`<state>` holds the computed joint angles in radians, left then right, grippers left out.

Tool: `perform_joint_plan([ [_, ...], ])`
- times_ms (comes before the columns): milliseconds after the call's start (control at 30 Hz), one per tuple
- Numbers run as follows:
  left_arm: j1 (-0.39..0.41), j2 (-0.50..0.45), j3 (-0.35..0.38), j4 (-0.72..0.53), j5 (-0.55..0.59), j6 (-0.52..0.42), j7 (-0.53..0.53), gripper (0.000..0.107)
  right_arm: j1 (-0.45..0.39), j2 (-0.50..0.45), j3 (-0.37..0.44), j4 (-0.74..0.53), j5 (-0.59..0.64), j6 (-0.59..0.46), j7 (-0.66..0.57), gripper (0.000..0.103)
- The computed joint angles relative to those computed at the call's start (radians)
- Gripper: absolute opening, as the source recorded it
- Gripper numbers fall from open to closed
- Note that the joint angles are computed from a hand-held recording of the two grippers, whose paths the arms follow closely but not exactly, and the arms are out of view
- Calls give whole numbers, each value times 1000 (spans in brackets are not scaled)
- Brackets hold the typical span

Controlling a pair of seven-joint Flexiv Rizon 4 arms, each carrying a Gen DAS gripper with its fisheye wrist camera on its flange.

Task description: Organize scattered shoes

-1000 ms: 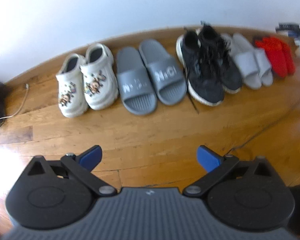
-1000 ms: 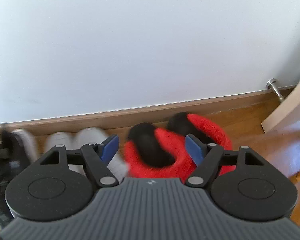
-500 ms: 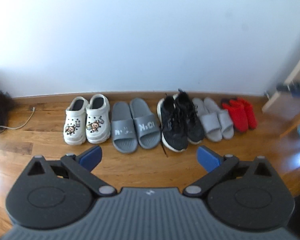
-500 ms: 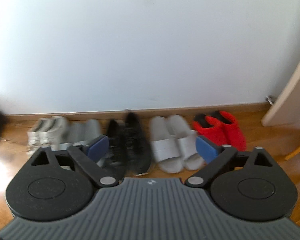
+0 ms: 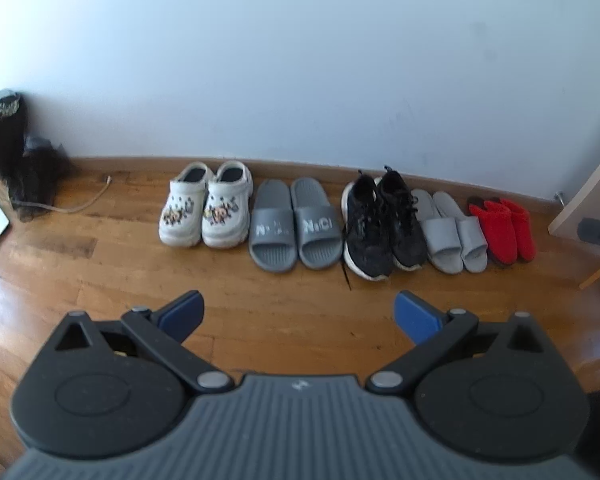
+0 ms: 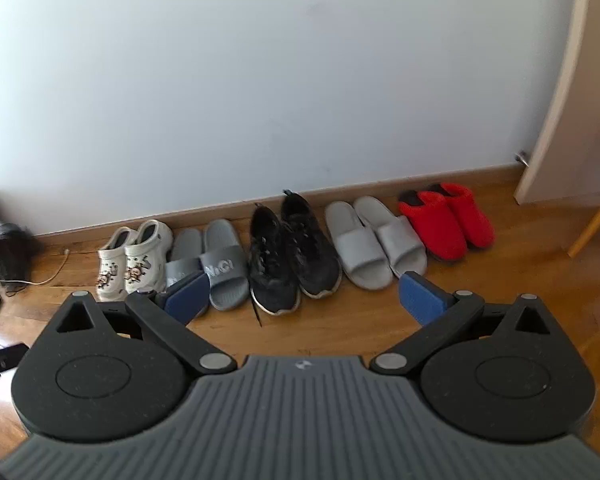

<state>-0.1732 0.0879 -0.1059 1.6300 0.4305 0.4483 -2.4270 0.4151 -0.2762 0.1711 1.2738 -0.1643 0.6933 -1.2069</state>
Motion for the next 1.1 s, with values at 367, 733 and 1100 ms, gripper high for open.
perform_joint_plan([
  [367, -35, 6, -36, -6, 110, -62, -63, 103, 9, 47, 22, 132, -33, 60, 0, 102],
  [733, -25, 18, -30, 6, 125, -44, -80, 103, 34, 13, 35, 76, 16, 8, -69, 102],
  [1100, -25, 13, -36, 1, 122, -49, -73, 103, 56, 8, 35, 70, 13, -19, -83, 102],
])
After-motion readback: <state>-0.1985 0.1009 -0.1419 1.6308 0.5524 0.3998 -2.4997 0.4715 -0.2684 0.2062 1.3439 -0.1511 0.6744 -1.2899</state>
